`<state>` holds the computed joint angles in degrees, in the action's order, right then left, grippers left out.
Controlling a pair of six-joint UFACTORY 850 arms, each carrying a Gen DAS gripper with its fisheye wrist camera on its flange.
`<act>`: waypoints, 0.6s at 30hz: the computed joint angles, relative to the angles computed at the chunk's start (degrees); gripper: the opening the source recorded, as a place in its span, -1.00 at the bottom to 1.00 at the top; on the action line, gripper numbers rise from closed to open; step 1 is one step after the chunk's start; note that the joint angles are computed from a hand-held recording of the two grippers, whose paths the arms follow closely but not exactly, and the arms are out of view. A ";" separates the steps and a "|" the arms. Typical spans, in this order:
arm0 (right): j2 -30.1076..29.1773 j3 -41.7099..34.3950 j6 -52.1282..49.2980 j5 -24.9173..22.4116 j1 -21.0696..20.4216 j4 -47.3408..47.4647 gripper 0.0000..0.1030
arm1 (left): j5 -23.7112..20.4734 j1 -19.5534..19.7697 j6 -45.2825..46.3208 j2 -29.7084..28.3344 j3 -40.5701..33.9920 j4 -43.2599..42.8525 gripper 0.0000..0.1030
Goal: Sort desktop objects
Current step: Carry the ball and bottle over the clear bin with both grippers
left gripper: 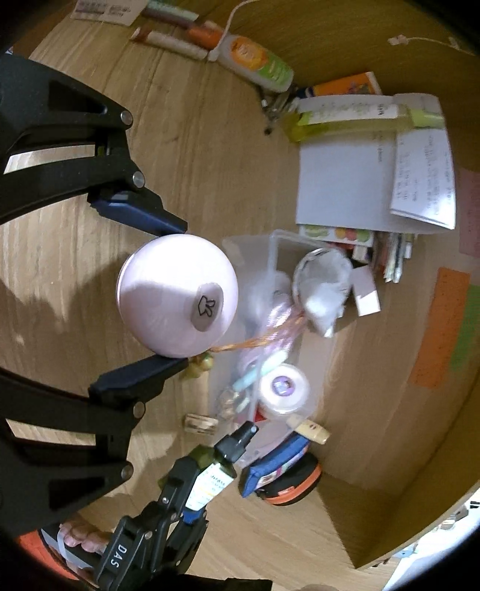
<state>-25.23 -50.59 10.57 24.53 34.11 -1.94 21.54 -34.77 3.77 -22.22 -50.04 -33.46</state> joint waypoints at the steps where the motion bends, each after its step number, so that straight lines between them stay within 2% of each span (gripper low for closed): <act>1: 0.34 0.07 0.25 0.30 -0.16 -0.18 -0.26 | 0.32 0.06 0.57 0.33 0.01 -0.50 0.24; 8: 1.33 -0.30 0.08 1.31 -1.05 -0.56 -0.26 | 0.56 0.29 10.83 0.72 -2.34 -9.44 0.24; 18: -0.03 -3.27 0.94 1.45 -2.43 -0.68 -0.25 | -1.89 2.69 16.29 -1.84 -7.25 -12.44 0.24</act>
